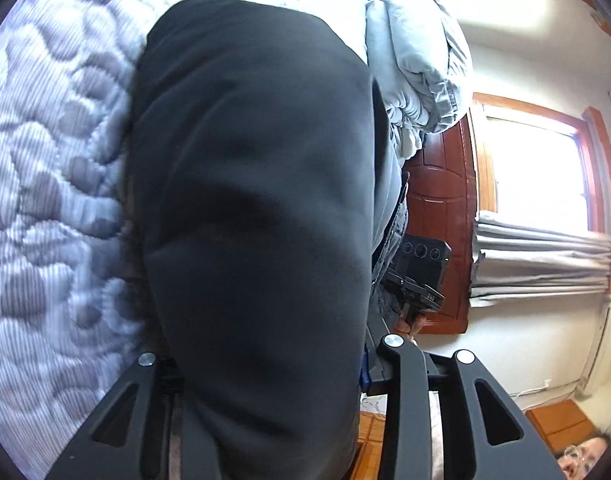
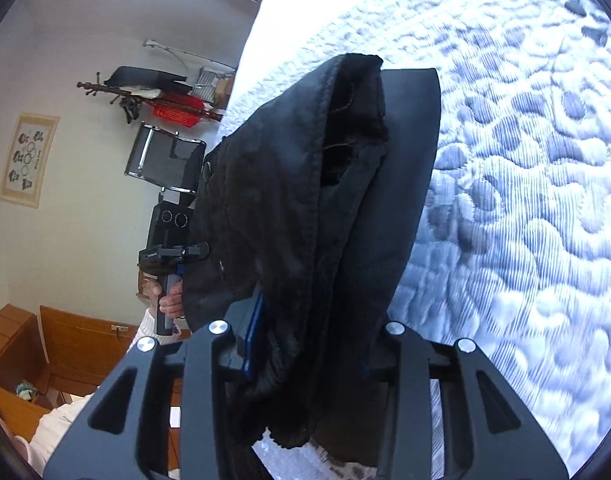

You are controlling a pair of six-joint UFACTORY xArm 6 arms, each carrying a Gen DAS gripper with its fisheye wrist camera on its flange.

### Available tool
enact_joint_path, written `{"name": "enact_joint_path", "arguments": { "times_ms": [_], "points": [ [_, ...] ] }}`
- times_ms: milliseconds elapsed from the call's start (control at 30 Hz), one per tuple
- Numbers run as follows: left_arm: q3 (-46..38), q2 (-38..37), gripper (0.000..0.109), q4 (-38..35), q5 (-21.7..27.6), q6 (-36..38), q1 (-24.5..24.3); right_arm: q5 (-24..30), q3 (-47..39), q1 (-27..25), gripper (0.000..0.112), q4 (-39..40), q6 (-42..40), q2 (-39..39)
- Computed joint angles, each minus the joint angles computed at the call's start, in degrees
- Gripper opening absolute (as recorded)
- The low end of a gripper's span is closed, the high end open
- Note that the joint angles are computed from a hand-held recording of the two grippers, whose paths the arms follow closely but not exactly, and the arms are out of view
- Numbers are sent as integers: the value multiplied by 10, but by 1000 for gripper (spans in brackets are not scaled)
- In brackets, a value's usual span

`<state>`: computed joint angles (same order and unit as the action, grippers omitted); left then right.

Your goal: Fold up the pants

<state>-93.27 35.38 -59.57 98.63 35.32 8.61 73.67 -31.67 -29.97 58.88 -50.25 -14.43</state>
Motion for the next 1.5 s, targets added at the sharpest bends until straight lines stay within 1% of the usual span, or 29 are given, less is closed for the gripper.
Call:
{"name": "enact_joint_path", "arguments": {
  "times_ms": [33, 67, 100, 133, 167, 267, 300, 400, 433, 533, 600, 633, 667, 733, 867, 933, 1067, 1167, 1300, 1367, 1400, 1433, 1467, 1500],
  "points": [
    [13, -8, 38, -5, -4, 5, -5, 2, 0, -3, 38, 4, -6, 7],
    [8, -3, 38, -6, 5, 9, -7, 5, 1, -7, 39, 6, -14, 11],
    [-16, 27, 38, 3, 10, 23, 12, 7, 2, -10, 39, 9, -22, 14],
    [-21, 38, 39, 0, 3, 30, 16, 11, 4, -20, 39, 9, -33, 21],
    [-2, 26, 39, 1, 4, 35, 9, 15, 4, -29, 39, 7, -42, 28],
    [-8, 43, 39, -2, 0, 43, 11, 19, 6, -41, 41, 13, -53, 44],
    [14, 28, 40, -7, -10, 47, 4, 24, 7, -60, 42, 8, -71, 57],
    [22, 29, 41, -12, -18, 53, 1, 30, 7, -74, 42, 14, -85, 74],
    [19, 39, 42, -1, -12, 66, 16, 33, 8, -84, 42, 13, -93, 81],
    [23, 39, 43, 0, -12, 69, 17, 44, 8, -98, 47, 14, -101, 92],
    [22, 40, 44, -1, -12, 67, 16, 47, 11, -108, 52, 12, -107, 99],
    [21, 42, 45, 0, -11, 67, 18, 52, 10, -110, 53, 12, -110, 100],
    [20, 42, 45, -1, -10, 64, 17, 56, 7, -114, 57, 11, -114, 104],
    [18, 48, 48, 0, -7, 64, 21, 70, 3, -130, 58, 9, -123, 117],
    [20, 49, 51, 2, -4, 66, 29, 83, 6, -145, 58, 4, -132, 115],
    [25, 46, 54, 7, -6, 69, 36, 87, 8, -153, 58, -4, -134, 110],
    [42, 30, 57, 13, -9, 77, 47, 98, 4, -172, 60, -20, -136, 107],
    [58, 14, 61, 19, -13, 79, 56, 109, -2, -197, 66, -28, -132, 107],
    [78, -6, 64, 27, -20, 83, 73, 126, 2, -259, 67, -53, -132, 95],
    [94, -22, 67, 30, -33, 83, 79, 128, 8, -298, 68, -73, -133, 79],
    [105, -31, 72, 32, -40, 86, 83, 132, 11, -321, 69, -85, -134, 70],
    [125, -51, 79, 35, -60, 89, 87, 135, 15, -340, 69, -96, -135, 60],
    [144, -70, 84, 36, -81, 91, 89, 135, 23, -358, 74, -106, -136, 45],
    [164, -90, 94, 37, -101, 94, 92, 129, 32, -372, 83, -117, -136, 24]
  ]
}}
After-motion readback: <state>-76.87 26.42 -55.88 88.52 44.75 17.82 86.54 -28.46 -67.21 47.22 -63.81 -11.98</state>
